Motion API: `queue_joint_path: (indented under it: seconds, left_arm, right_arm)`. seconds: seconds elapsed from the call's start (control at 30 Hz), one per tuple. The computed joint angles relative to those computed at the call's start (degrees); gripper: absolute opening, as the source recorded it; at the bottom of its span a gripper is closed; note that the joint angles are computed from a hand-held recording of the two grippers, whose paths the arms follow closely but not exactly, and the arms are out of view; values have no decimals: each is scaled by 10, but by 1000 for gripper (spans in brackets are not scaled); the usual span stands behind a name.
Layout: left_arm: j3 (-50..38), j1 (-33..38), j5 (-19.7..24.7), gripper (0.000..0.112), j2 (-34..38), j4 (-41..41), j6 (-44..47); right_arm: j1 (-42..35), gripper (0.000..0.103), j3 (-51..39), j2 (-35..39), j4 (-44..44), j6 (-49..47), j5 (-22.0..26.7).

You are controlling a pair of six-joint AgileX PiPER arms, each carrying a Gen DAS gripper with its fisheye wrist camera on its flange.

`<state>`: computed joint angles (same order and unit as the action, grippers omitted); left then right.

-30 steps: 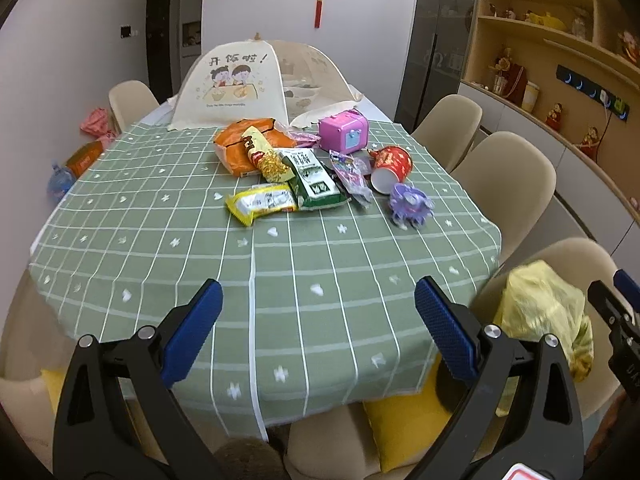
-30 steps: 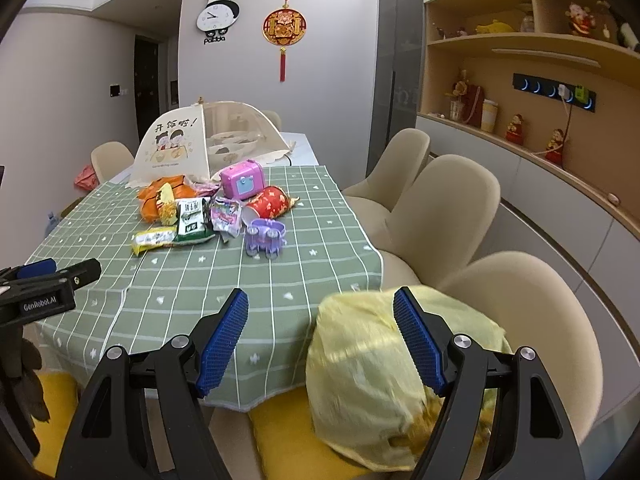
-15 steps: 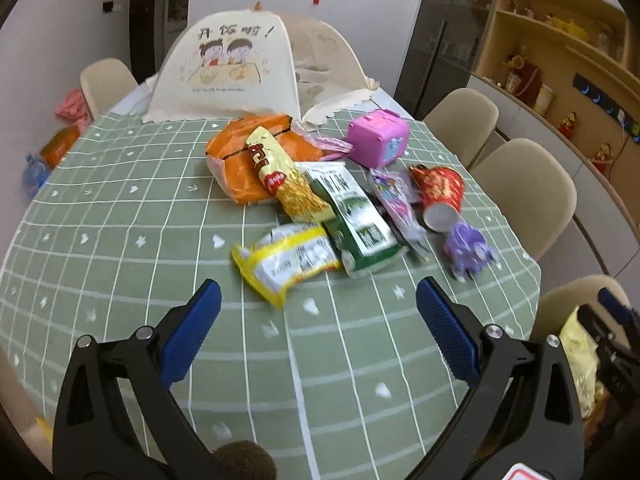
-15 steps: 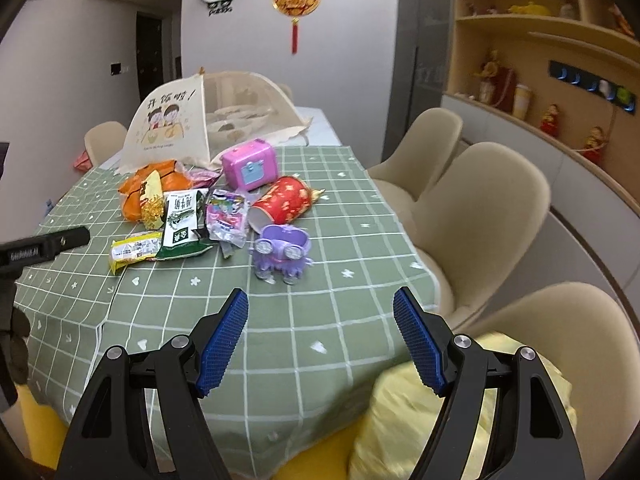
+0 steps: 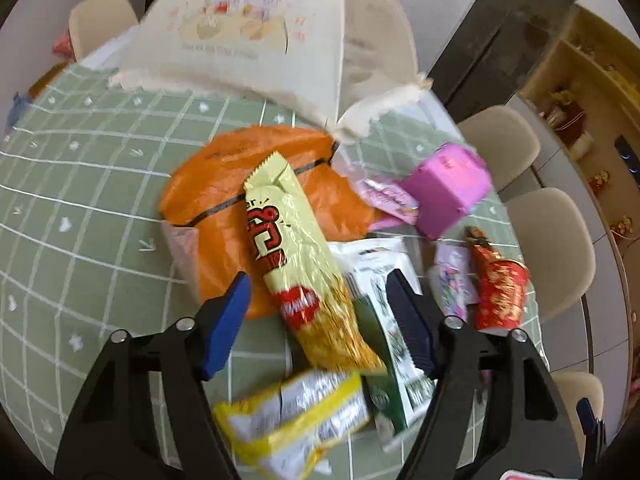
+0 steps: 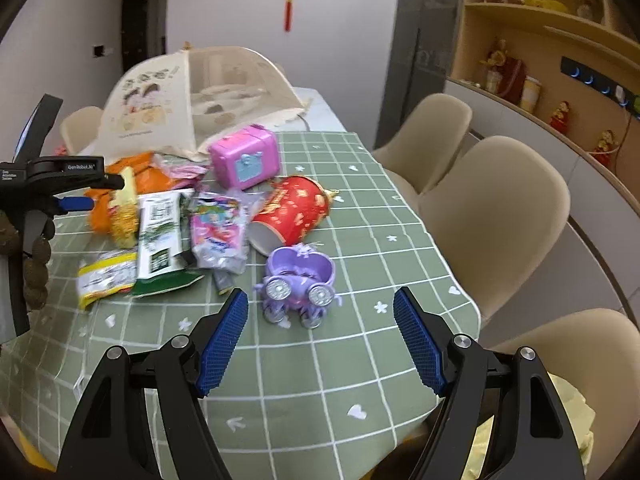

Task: Collect trash
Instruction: 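Grasp the yellow snack stick with the left tool while the right tool grasps the red paper cup, then carry the snack stick and red cup with both tools over the yellow trash bag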

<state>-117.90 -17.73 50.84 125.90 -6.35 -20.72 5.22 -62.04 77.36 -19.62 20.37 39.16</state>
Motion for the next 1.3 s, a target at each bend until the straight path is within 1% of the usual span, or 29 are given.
queue_joint_path:
  seconds: [0.03, 0.07, 0.1, 0.13, 0.17, 0.23, 0.27, 0.33, 0.4, 0.47, 0.53, 0.57, 0.67, 0.7, 0.73, 0.77, 0.8, 0.87, 0.9, 1.0, 1.1, 1.17, 1.23, 1.3]
  left_arm:
    - [-51, 2, 39, 60, 33, 1, 2]
    - [-79, 6, 57, 50, 51, -7, 12]
    - [-91, 10, 66, 41, 61, -18, 26]
    - [-93, 13, 67, 37, 64, -28, 40]
    - [-83, 18, 57, 33, 59, -41, 59]
    - [-47, 23, 29, 21, 35, -54, 102]
    - [-34, 23, 21, 14, 24, -58, 121]
    - [-10, 28, 10, 10, 4, -80, 163]
    - [2, 39, 15, 9, -9, -111, 205]
    - [3, 53, 31, 9, -13, -143, 237]
    - [2, 62, 43, 9, -14, -159, 251]
    - [6, 68, 47, 9, -15, -170, 262]
    - [11, 77, 48, 10, -14, -184, 283]
    - [16, 78, 46, 10, -15, -189, 288]
    - [16, 81, 48, 13, -13, -196, 292]
    - [15, 84, 53, 20, -10, -207, 300]
    - [15, 86, 54, 29, -9, -212, 305]
    - [27, 88, 44, 36, -12, -219, 315]
    - [29, 88, 42, 40, -11, -217, 317]
    - [20, 90, 51, 43, -1, -220, 310]
    - [-5, 84, 61, 43, 15, -212, 290]
    - [-33, 76, 69, 43, 31, -198, 267]
    - [-82, 64, 92, 43, 56, -168, 231]
    - [-131, 57, 120, 15, 80, -146, 205]
  right_arm:
    - [-8, 72, -14, 11, 21, -16, 3]
    - [-14, 72, -30, 25, 38, -26, 6]
    - [-20, 72, -49, 39, 53, -30, 9]
    - [-28, 72, -76, 62, 73, -33, 11]
    - [-32, 72, -96, 80, 88, -34, 13]
    - [-38, 72, -154, 134, 114, -21, 23]
    - [-40, 72, -184, 162, 125, -13, 30]
    - [-38, 72, -244, 218, 131, 11, 46]
    - [-30, 72, -304, 273, 113, 37, 71]
    - [-21, 72, -382, 340, 93, 53, 117]
    - [-17, 72, -440, 388, 86, 57, 156]
    - [-18, 72, -468, 409, 89, 54, 178]
    - [-29, 72, -529, 454, 120, 46, 225]
    - [-34, 68, -540, 462, 144, 34, 234]
    - [-38, 62, -529, 455, 159, 26, 227]
    - [-38, 60, -511, 443, 169, 21, 215]
    - [-37, 59, -494, 428, 169, 18, 204]
    - [-19, 58, -467, 398, 138, 20, 188]
    - [-6, 58, -448, 378, 115, 24, 179]
    - [13, 58, -415, 339, 88, 30, 168]
    - [29, 58, -382, 302, 61, 41, 160]
    - [33, 58, -374, 289, 57, 38, 160]
    - [35, 58, -354, 270, 53, 38, 153]
    - [33, 58, -332, 251, 56, 32, 144]
